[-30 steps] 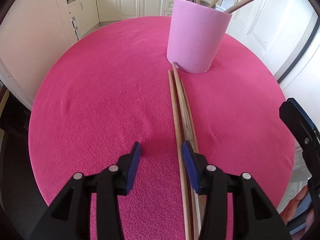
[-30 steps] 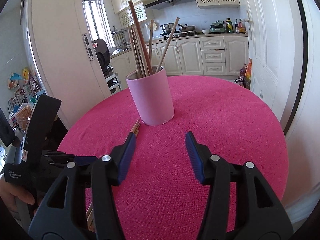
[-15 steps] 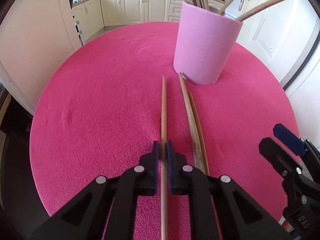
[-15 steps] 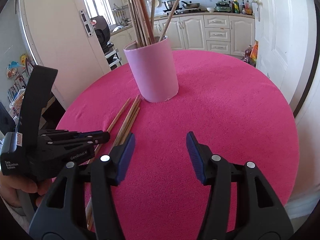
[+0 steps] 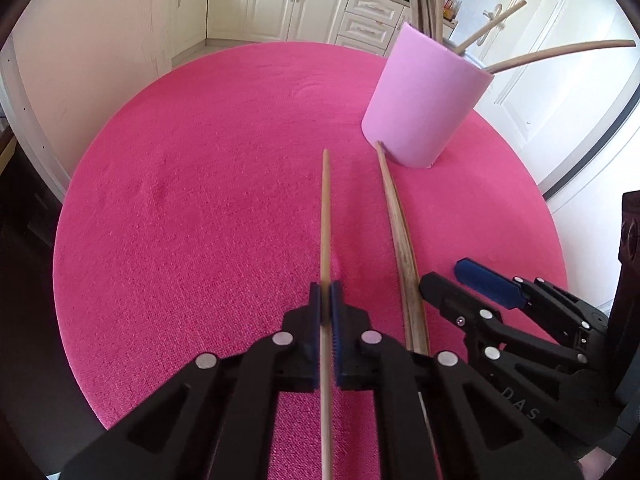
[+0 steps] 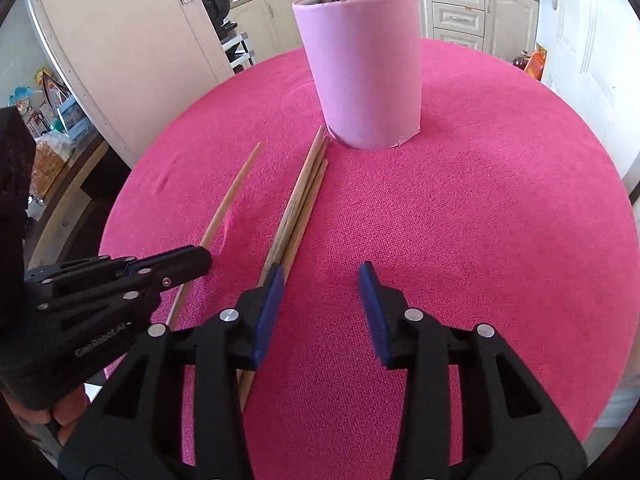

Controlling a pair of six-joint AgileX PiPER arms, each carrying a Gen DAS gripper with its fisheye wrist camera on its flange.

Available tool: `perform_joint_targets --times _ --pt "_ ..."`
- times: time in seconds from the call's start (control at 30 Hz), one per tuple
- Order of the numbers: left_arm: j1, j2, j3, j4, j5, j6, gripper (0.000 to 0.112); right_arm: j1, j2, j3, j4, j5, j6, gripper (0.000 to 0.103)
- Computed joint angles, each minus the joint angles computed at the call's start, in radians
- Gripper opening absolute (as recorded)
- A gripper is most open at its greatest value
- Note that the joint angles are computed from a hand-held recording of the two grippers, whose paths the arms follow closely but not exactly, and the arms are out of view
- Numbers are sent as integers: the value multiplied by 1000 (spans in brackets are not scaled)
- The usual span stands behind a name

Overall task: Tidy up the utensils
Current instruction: 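Grasp a chopstick with the left tool while the right tool grasps another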

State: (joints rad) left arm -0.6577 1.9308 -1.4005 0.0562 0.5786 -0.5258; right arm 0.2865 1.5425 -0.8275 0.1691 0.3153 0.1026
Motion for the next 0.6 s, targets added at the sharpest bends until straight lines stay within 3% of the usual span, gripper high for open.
perform_joint_targets --times 0.27,0.6 --pt "20 -21 56 -67 -45 47 6 62 34 -43 -267 35 265 39" --pt "33 -43 97 -112 -72 87 6 89 51 -76 -331 83 301 39"
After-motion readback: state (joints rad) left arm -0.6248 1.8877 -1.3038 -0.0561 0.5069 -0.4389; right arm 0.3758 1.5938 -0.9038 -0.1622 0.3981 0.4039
